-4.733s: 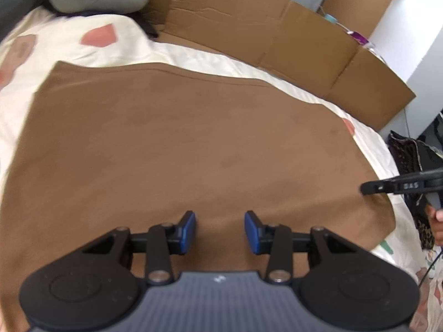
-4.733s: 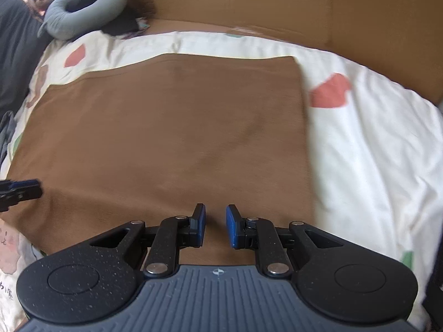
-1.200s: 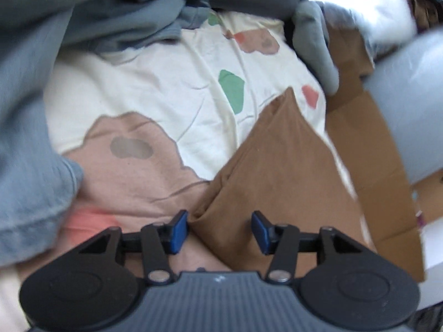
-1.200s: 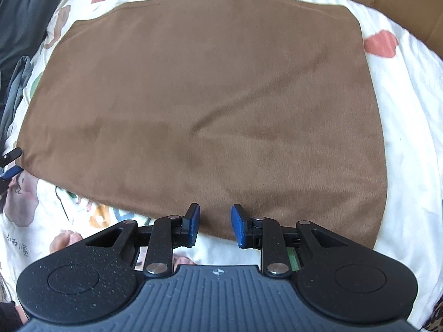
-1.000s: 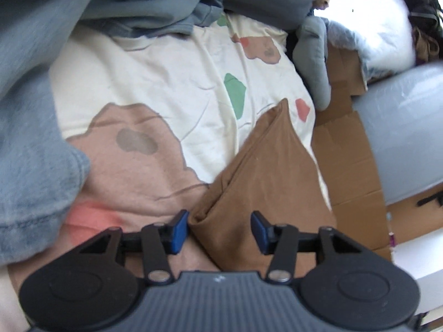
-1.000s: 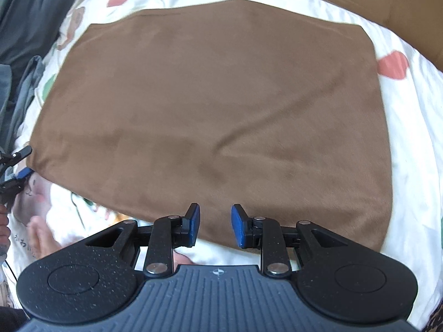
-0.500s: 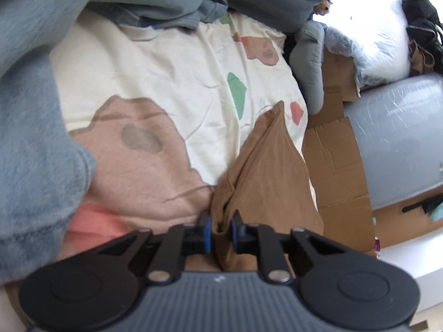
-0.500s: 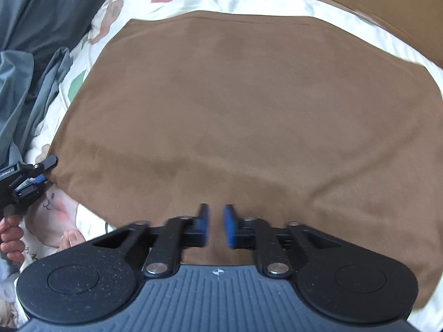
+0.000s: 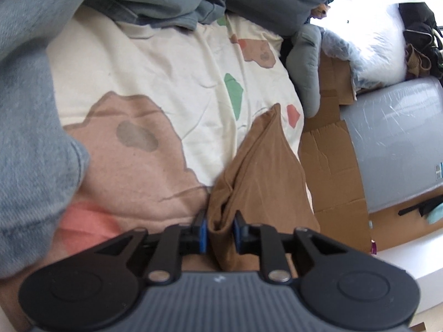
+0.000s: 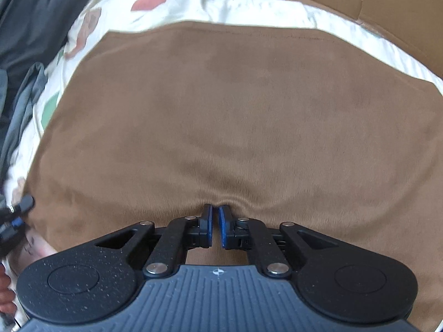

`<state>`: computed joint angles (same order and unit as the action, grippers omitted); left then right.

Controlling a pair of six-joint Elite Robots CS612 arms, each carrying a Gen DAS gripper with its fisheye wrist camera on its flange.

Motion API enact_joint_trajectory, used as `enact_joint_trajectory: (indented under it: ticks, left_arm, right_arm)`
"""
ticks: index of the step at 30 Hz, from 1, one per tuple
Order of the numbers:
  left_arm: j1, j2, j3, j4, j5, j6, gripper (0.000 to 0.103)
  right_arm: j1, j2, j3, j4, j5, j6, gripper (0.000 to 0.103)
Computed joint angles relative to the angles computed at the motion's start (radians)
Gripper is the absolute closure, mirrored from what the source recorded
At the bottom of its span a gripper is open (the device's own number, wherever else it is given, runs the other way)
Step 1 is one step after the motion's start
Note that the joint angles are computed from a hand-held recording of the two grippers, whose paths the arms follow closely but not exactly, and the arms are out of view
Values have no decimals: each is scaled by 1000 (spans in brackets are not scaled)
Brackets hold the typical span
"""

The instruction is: Fold clothes

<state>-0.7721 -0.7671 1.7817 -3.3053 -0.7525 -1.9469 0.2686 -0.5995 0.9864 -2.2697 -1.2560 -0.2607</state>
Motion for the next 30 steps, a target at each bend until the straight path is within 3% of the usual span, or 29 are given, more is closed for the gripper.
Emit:
enact_joint_trajectory:
  ticks: [11, 24, 30]
  left_arm:
    - [-1, 2, 8, -28, -7, 23, 88]
    - [0, 3, 11, -58, -15, 71, 88]
    - [0, 5, 11, -68, -14, 82, 88]
  right_arm:
    - [12, 37, -52, -10, -33, -10, 91]
    - [32, 161, -277, 8, -137, 53, 91]
    - [31, 223, -382, 11, -137, 85, 90]
